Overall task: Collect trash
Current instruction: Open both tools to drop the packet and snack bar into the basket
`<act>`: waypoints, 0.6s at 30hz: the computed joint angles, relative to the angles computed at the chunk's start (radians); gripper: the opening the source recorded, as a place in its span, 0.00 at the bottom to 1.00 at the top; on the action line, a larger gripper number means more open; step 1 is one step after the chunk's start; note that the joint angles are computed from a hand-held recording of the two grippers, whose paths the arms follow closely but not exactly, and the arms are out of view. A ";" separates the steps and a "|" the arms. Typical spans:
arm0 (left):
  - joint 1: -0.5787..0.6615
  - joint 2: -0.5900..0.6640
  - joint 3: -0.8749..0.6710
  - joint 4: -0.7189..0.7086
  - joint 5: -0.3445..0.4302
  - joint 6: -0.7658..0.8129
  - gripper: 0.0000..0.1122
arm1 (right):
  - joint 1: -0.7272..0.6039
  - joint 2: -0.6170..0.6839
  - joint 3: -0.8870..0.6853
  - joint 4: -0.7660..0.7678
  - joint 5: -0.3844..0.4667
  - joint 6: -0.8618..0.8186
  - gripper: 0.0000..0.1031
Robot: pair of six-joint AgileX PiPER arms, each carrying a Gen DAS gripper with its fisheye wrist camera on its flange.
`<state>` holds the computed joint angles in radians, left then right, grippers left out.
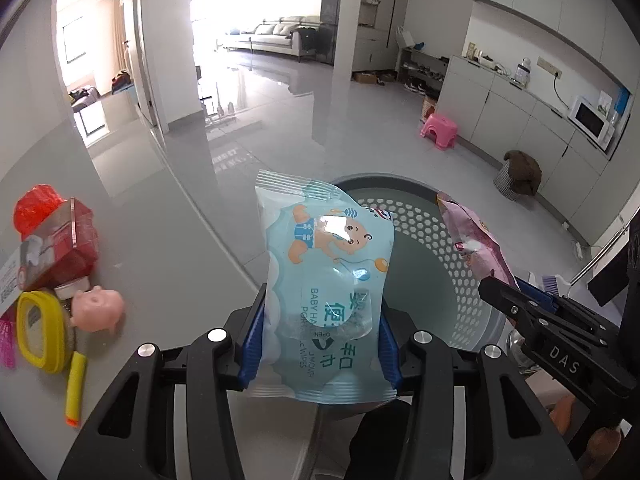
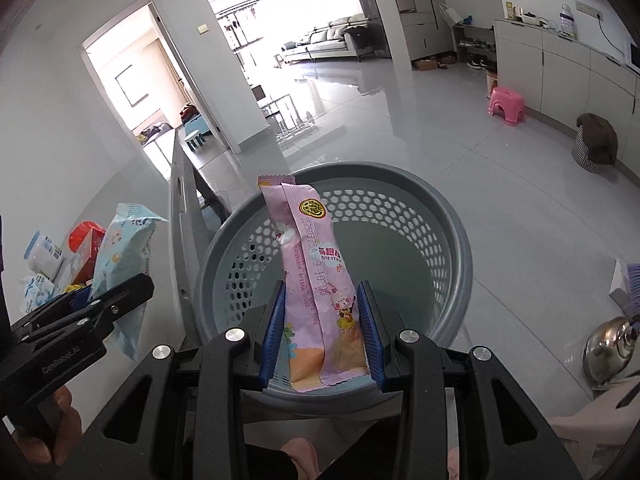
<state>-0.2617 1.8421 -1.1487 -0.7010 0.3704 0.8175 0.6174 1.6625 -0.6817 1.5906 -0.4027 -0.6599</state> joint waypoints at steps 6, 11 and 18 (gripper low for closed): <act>-0.089 0.073 -0.066 0.124 0.010 -0.163 0.42 | -0.065 0.012 0.037 -0.159 0.057 0.150 0.34; -0.123 0.111 -0.097 0.179 0.009 -0.241 0.47 | -0.090 0.015 0.064 -0.298 0.071 0.291 0.37; -0.143 0.116 -0.106 0.269 -0.014 -0.367 0.62 | -0.099 -0.005 0.087 -0.361 0.049 0.364 0.57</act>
